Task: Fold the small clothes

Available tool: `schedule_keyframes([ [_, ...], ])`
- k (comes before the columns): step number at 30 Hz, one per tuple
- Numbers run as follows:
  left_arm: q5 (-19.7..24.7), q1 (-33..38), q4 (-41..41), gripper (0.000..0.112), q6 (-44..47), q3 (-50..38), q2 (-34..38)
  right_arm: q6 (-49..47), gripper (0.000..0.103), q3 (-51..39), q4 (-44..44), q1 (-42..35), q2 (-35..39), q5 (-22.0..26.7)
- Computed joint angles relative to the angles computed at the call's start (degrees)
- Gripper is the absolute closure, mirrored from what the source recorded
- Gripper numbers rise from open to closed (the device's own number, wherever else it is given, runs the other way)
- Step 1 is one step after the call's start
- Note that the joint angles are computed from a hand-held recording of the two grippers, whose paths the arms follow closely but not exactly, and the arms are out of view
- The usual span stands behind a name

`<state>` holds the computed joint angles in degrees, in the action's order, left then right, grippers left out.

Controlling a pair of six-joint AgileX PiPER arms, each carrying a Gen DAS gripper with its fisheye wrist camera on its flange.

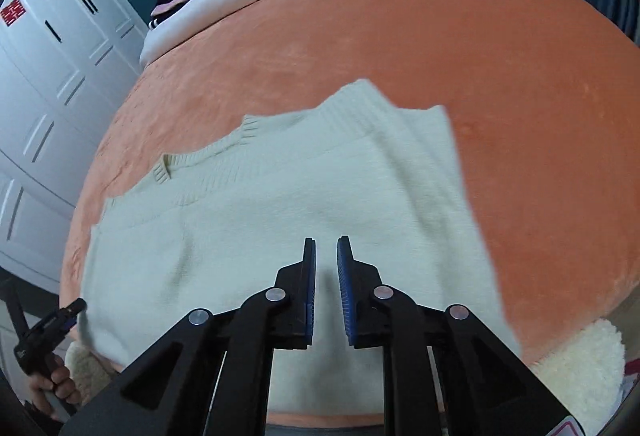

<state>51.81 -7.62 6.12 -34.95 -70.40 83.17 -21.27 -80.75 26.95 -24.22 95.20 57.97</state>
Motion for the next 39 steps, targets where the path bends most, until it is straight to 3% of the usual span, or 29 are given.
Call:
schedule_keyframes([
  [2, 0.49, -0.85, -0.24, 0.066, -0.73, -1.21, 0.60, 0.56, 0.089, 1.41, -6.27, -0.24, 1.04, -2.02],
  [3, 0.77, -0.47, -1.95, 0.066, -0.32, -1.95, 1.16, -0.17, 0.103, 1.90, -7.41, -1.37, 3.19, -2.96],
  [6, -0.63, 0.62, -5.57, 0.063, 1.57, -3.22, 2.62, 2.37, 0.101, -0.33, -2.84, -3.29, 2.87, -0.75],
  [7, -0.79, 0.00, -4.86, 0.059, 1.08, -3.83, 3.11, 2.77, 0.088, -0.87, -1.28, -3.27, 2.20, -1.90],
  [8, -1.08, -0.75, -3.66, 0.057, 0.01, -4.64, 3.87, 2.73, 0.086, -2.01, 0.01, -2.96, 2.28, -2.94],
  [9, -1.90, -1.16, -3.22, 0.055, -0.34, -5.10, 4.61, 2.85, 0.071, -5.11, 0.75, -2.16, 4.21, -3.04],
  [10, -2.61, -1.26, -3.43, 0.054, -0.01, -5.93, 5.94, 4.12, 0.047, -8.97, -0.14, -1.01, 6.88, -2.41],
  [11, -2.47, -1.64, -2.84, 0.054, -0.40, -7.15, 7.78, 4.61, 0.039, -12.78, -0.89, -0.34, 10.11, -1.46],
  [12, -1.76, -2.57, -1.58, 0.054, -1.48, -8.83, 9.89, 6.25, 0.040, -16.49, -2.98, 1.60, 13.87, -1.35],
  [13, -0.97, -3.59, 1.10, 0.055, -3.06, -10.28, 11.92, 9.11, 0.054, -19.62, -6.95, 3.62, 16.95, -0.82],
  [14, 0.87, -4.88, 4.77, 0.057, -5.02, -11.99, 13.92, 9.68, 0.080, -22.48, -8.87, 4.97, 20.07, 1.03],
  [15, 3.12, -5.90, 7.51, 0.061, -5.87, -13.72, 15.65, 8.36, 0.093, -23.33, -9.33, 4.02, 20.90, 1.88],
  [18, 2.29, -3.63, 5.58, 0.057, -4.35, -13.16, 17.25, 5.85, 0.094, -21.34, -1.45, 0.10, 18.80, -2.32],
  [21, 0.06, -1.48, 2.44, 0.053, -3.49, -11.80, 16.87, 9.22, 0.095, -25.78, -1.59, -1.43, 25.37, 3.40],
  [22, 0.51, -1.72, 3.11, 0.053, -3.79, -12.22, 16.98, 10.26, 0.093, -25.65, -2.95, -0.64, 23.99, 3.21],
  [24, 1.35, -2.45, 4.55, 0.053, -4.50, -12.71, 17.15, 11.61, 0.086, -18.51, -3.92, 1.57, 15.74, -2.51],
  [26, 0.74, -3.29, 6.35, 0.052, -6.43, -11.92, 17.10, 5.11, 0.086, -11.81, 4.29, 4.05, 7.76, -3.10],
  [29, 1.03, -4.27, 8.64, 0.049, -9.44, -11.70, 17.29, -0.42, 0.088, -8.70, 10.85, 14.69, 6.43, 1.26],
  [31, 2.03, -4.15, 8.19, 0.048, -9.47, -12.45, 17.49, -1.13, 0.098, -7.51, 9.72, 22.49, 7.64, -0.41],
  [33, 2.44, -3.50, 7.63, 0.048, -8.26, -12.41, 17.12, 2.05, 0.100, -6.31, 5.01, 26.52, 9.09, -3.20],
  [37, -1.02, -1.48, 5.61, 0.044, -5.37, -8.30, 14.55, 0.84, 0.103, 3.46, 5.47, 15.22, 4.56, -6.26],
  [39, -3.75, -0.67, 4.10, 0.042, -5.07, -5.82, 13.18, 1.41, 0.103, 4.89, 5.51, 6.36, 3.65, -4.49],
])
